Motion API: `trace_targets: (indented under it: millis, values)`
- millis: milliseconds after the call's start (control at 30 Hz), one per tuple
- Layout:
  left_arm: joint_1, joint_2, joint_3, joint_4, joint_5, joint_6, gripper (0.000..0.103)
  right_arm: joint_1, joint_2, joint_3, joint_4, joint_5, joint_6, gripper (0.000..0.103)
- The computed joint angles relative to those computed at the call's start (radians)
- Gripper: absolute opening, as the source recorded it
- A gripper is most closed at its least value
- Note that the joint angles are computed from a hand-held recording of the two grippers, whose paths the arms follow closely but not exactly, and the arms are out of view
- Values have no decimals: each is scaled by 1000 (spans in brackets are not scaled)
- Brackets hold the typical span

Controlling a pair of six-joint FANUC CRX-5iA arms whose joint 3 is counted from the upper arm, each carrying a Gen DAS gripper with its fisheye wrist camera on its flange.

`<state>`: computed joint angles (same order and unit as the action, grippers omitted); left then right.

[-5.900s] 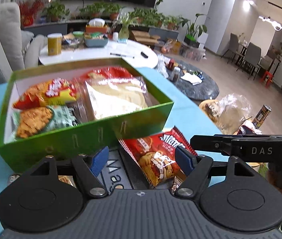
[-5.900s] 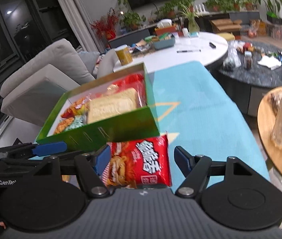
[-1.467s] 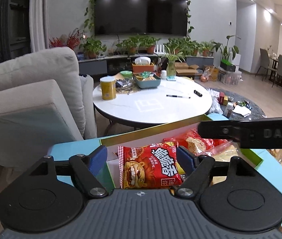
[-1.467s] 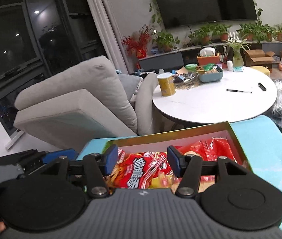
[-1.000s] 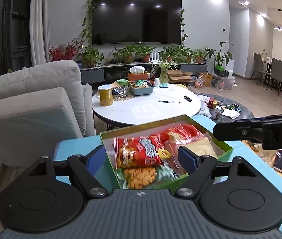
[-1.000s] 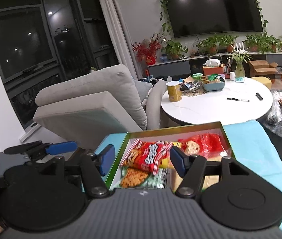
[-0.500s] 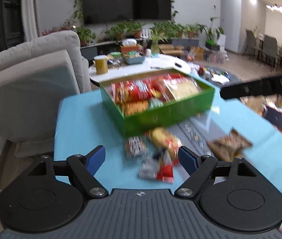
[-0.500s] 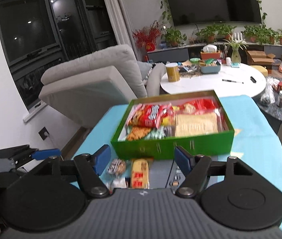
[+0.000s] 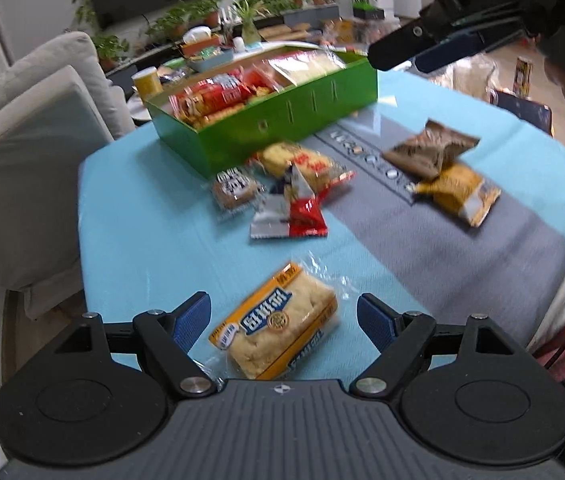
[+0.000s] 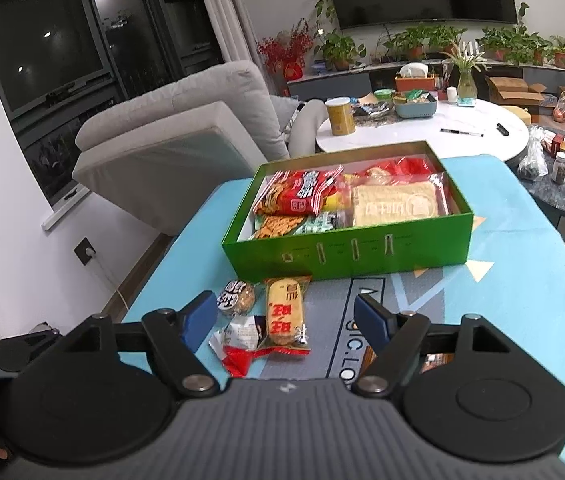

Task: Organize snacks
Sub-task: 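Grasp the yellow sachima bag with the left tool while the right tool grasps the egg-roll bag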

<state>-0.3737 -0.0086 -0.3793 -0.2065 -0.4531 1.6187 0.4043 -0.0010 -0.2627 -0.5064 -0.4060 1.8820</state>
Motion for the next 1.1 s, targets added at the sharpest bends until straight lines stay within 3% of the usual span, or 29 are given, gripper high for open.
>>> trace_targets:
  millis: [267,400,500,600,700,833,933,1033,1100]
  values:
    - [34,50,14,68,-1,-56,76,21,55,12,88,-4,-95,67]
    - [65,75,0,191,13,-109,52,38,87,14,167,9,-177,67]
    - [77,87,-3,239,19,-92,43,57,117,18,245,23,-252,67]
    - [71,90,13,188,18,-11,41,68,152,41,277,21,-273,67]
    - [63,95,33,120,19,74,41,82,188,57,325,27,-314,67]
    - [85,98,13,179,64,54,41,94,232,89,357,16,-341,67]
    - [83,111,24,161,69,83,42,101,257,112,376,0,-355,67]
    - [72,110,38,105,54,148,52,109,275,125,398,-6,-368,67]
    - [56,102,50,40,35,218,74,116,285,127,431,-2,-397,67]
